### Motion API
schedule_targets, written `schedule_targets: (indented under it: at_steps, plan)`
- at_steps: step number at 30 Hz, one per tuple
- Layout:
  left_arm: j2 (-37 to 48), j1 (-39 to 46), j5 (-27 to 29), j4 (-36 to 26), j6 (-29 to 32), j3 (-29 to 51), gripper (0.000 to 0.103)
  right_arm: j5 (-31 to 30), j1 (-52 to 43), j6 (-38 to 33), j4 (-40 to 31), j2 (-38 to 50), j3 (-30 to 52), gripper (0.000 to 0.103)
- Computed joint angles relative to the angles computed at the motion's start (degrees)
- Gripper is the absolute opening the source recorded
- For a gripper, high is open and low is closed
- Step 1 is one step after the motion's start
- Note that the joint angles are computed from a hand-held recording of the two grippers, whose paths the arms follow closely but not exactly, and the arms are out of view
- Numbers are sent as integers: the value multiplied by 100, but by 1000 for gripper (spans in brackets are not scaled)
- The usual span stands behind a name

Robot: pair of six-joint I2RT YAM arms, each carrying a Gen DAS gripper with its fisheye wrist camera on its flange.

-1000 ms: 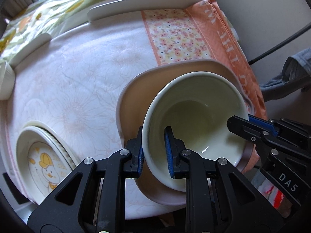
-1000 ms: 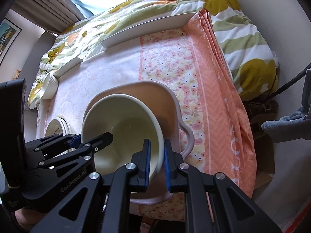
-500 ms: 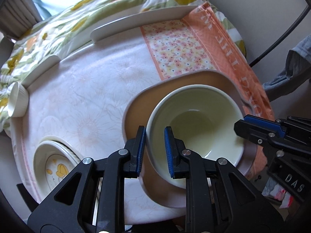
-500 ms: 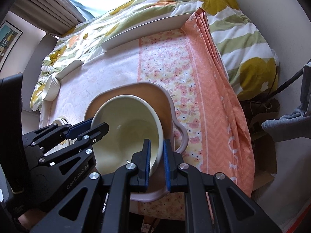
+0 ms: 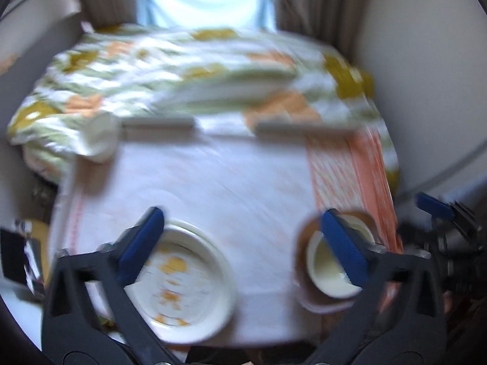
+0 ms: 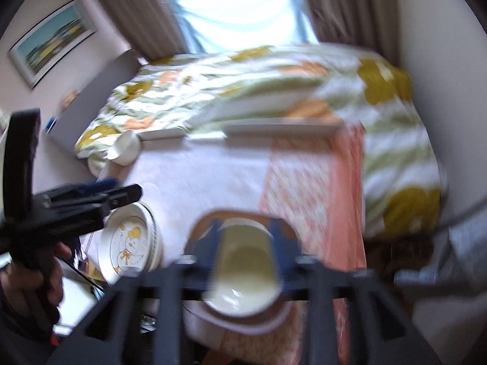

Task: Organize plates and bowls
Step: 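Open both grippers and withdraw from the cream bowl, then grasp the rim of the white bowl with both grippers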

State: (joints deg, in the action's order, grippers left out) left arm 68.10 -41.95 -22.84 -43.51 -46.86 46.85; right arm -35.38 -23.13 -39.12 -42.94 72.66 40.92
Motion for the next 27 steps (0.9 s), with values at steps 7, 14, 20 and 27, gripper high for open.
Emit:
schedule_targets:
  at_steps: [7, 14, 20, 27]
  plan:
    - [-2036, 2399, 554, -953, 793, -346, 103, -606, 1584, 913, 1436, -819, -304, 101]
    - [-2515, 7161, 3412, -589, 3201, -687, 103, 1104, 4248, 2286, 1393, 556, 1366, 101]
    - [-641, 8699, 4346, 611, 4005, -533, 98, 2021, 5556, 3120, 1545, 2499, 3445, 101]
    - [2245, 8880, 4764, 2454, 3835, -246, 66, 1537, 6080, 3865, 442, 5591, 6170, 95]
